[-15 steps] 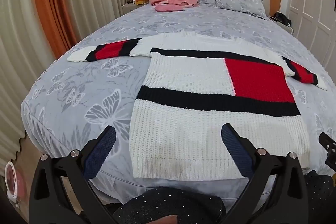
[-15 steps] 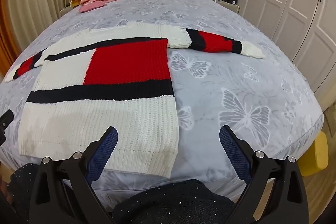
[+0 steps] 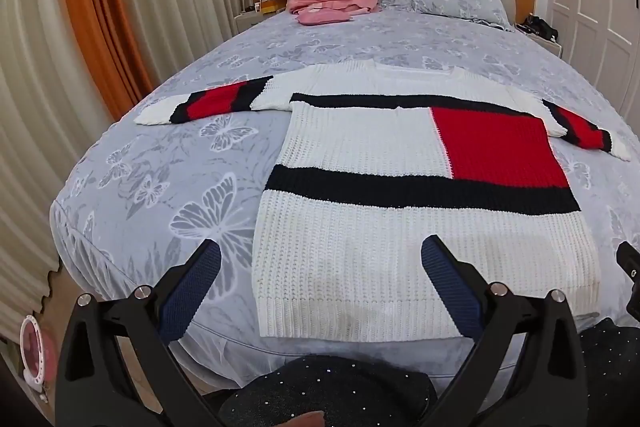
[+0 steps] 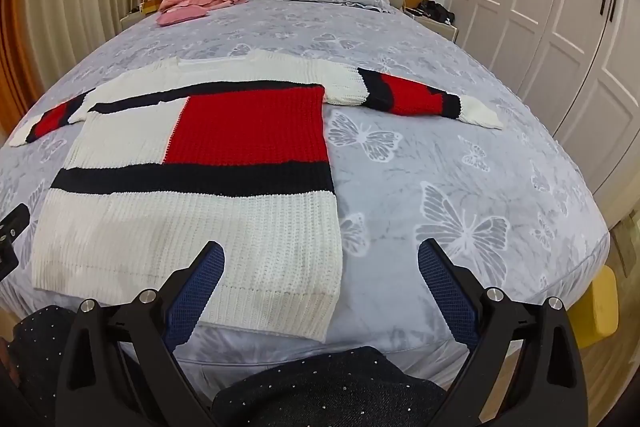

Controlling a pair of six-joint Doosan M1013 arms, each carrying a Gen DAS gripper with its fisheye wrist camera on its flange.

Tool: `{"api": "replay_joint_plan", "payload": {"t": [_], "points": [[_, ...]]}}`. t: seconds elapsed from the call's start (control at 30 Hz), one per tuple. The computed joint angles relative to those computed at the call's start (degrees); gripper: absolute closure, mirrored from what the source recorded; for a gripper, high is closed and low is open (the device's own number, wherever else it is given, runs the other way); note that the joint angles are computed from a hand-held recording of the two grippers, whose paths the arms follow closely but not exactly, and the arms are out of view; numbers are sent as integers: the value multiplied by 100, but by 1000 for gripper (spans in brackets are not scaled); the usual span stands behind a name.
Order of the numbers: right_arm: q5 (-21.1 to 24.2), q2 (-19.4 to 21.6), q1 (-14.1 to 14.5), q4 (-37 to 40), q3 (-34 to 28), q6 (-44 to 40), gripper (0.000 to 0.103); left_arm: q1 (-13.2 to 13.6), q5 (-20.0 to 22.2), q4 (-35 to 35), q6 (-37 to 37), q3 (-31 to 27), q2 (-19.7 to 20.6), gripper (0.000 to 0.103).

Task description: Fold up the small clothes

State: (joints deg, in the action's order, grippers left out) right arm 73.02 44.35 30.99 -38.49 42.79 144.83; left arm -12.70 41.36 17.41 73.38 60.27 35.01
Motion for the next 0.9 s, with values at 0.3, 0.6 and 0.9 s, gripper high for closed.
{"api": "replay_joint_plan", "payload": {"t": [0.3,0.6,0.9], "points": [[-35,-22,-13,14,52,47,7,-17,-42,133,-66,42,-30,5],[-40,-31,-16,20,66,58,7,-35,-51,195,-63,43,-23,5],[139,22,-21,60,-44,11,7,-37,-32,197,-47,31,-18,5]]}}
